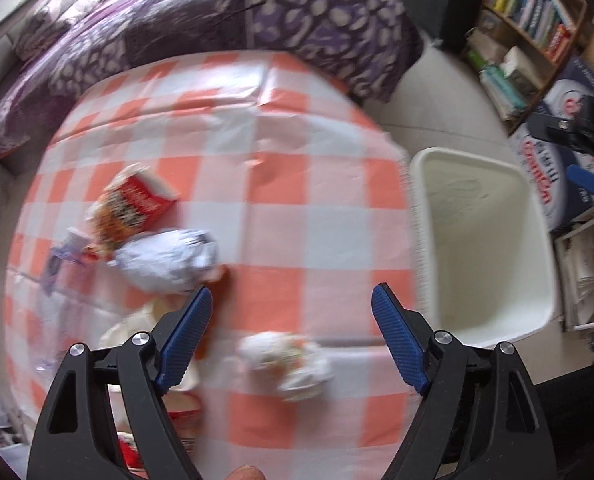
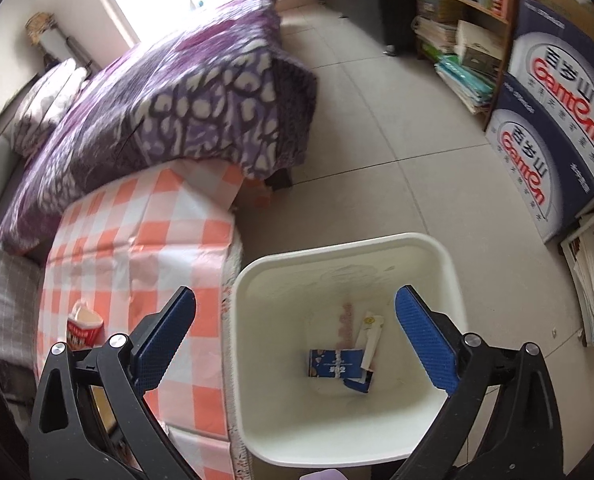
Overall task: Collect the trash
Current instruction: 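Grasp the plastic water bottle with the left tool while the right tool grasps the tissue bundle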
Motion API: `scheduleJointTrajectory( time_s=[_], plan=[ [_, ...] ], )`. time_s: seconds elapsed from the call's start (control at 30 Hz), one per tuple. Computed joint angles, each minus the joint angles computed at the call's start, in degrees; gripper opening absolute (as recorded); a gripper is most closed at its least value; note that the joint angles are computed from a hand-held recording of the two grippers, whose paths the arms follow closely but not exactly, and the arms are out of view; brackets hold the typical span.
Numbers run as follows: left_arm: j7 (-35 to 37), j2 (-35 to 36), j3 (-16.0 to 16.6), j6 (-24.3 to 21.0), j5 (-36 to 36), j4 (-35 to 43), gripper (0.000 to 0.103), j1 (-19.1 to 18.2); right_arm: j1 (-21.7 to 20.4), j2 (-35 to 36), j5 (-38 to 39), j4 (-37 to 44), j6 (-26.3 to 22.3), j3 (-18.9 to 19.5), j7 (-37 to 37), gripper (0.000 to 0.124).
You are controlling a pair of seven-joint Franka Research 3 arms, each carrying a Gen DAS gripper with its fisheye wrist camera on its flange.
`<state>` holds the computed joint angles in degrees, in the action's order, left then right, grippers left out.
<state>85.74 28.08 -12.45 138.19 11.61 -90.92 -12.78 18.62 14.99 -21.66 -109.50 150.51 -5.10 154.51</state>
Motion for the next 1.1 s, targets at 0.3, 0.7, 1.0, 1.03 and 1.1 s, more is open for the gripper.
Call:
scheduleJointTrajectory(
  time_s=[0.3, 0.7, 1.0, 1.03, 1.1],
  plan=[
    [-3.5, 2.9, 5.5, -8.6, 5.8, 6.4, 0.080, 3.3, 1.3, 9.3, 10.7, 11.8, -6.6, 6.3, -24.9, 0.096],
    [-3.9, 12.6, 9.8, -14.7, 14.6, 16.0, 0.080, 5.0, 6.5, 22.6, 21.4, 28.3, -20.2, 8.9, -51.9, 0.095],
    [-1.5, 16.5, 7.8, -13.3, 8.6, 20.8, 0.075, 9.0, 9.8, 26.6, 20.5, 34.7, -21.4, 6.1, -50.7, 0.031],
    [-1.7, 16.7, 7.8, -13.3, 8.0, 21.2, 0.074, 9.1, 9.3, 26.8, 21.6, 35.2, -21.4, 6.4, -50.6, 0.031],
    [-2.2, 16.8, 7.2, -13.3, 5.7, 21.8, 0.071, 10.1, 9.0, 27.2, 22.6, 35.7, -20.8, 6.3, -49.6, 0.030]
  ],
)
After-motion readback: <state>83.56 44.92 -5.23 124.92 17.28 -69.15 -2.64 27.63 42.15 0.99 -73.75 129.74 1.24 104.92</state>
